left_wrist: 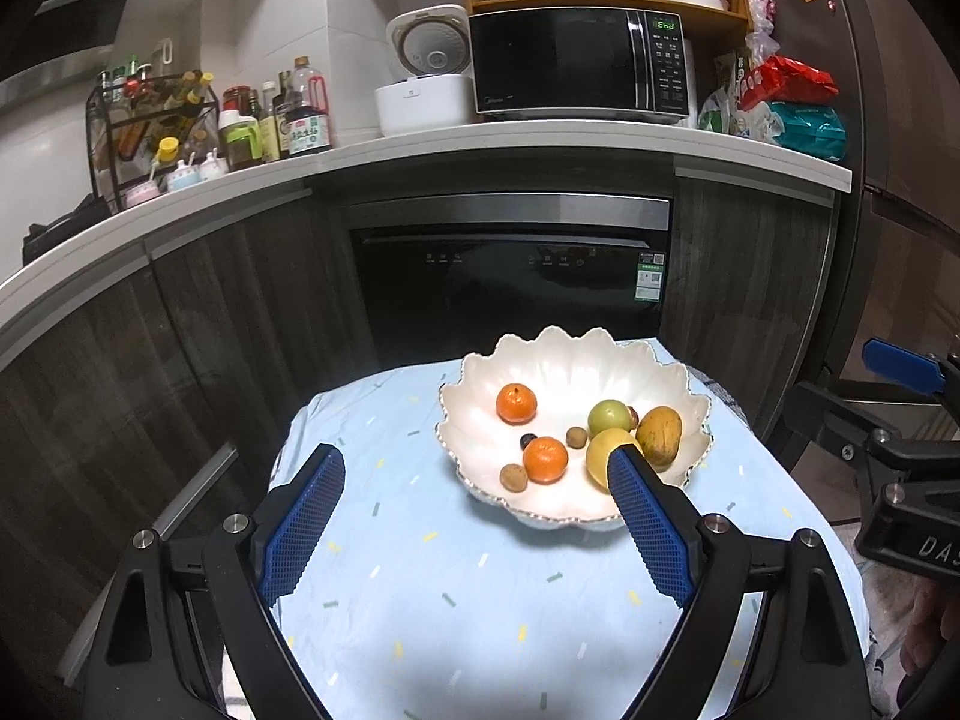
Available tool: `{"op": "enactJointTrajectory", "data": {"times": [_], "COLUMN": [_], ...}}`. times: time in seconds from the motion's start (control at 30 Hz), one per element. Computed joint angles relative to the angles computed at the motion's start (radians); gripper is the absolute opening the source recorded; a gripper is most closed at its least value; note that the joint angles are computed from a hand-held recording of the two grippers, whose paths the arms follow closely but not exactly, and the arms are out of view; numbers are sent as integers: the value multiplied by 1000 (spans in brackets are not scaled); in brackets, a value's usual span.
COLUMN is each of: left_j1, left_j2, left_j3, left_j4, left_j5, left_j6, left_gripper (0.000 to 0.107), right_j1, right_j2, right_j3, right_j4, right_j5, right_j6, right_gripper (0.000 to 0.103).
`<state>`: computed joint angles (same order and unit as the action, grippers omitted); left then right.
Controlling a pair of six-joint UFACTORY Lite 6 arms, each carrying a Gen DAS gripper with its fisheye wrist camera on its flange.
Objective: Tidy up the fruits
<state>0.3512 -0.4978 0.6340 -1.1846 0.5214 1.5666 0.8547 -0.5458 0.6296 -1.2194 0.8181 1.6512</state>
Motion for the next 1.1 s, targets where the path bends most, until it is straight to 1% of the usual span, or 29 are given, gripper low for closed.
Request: {"op": "enactJointTrajectory", "data": {"times": [0.13, 0.3, 0.47, 0.73, 1.1], "left_j1": [37, 97, 153, 258, 374], "left_j2": [-48, -112, -164, -213, -278], "left_j3": [-37, -84, -129, -179, -247], "left_j4": [30, 45, 47, 38, 28], "left_j5": [22, 68, 101, 170, 239], "left_j6": [-19, -10, 20, 77, 140], "left_gripper": [90, 90, 92, 92, 92], "right_j1": [50, 154, 238, 334, 453], "right_j2": [-35, -71, -95, -98, -96], "right_j3": [-30, -77, -125, -165, -216], "right_j4": [8, 4, 1, -9, -7], "right_j5": [45, 135, 199, 271, 360], "right_j6": [40, 110, 179, 265, 362], "right_gripper": [92, 92, 92, 92, 92]}}
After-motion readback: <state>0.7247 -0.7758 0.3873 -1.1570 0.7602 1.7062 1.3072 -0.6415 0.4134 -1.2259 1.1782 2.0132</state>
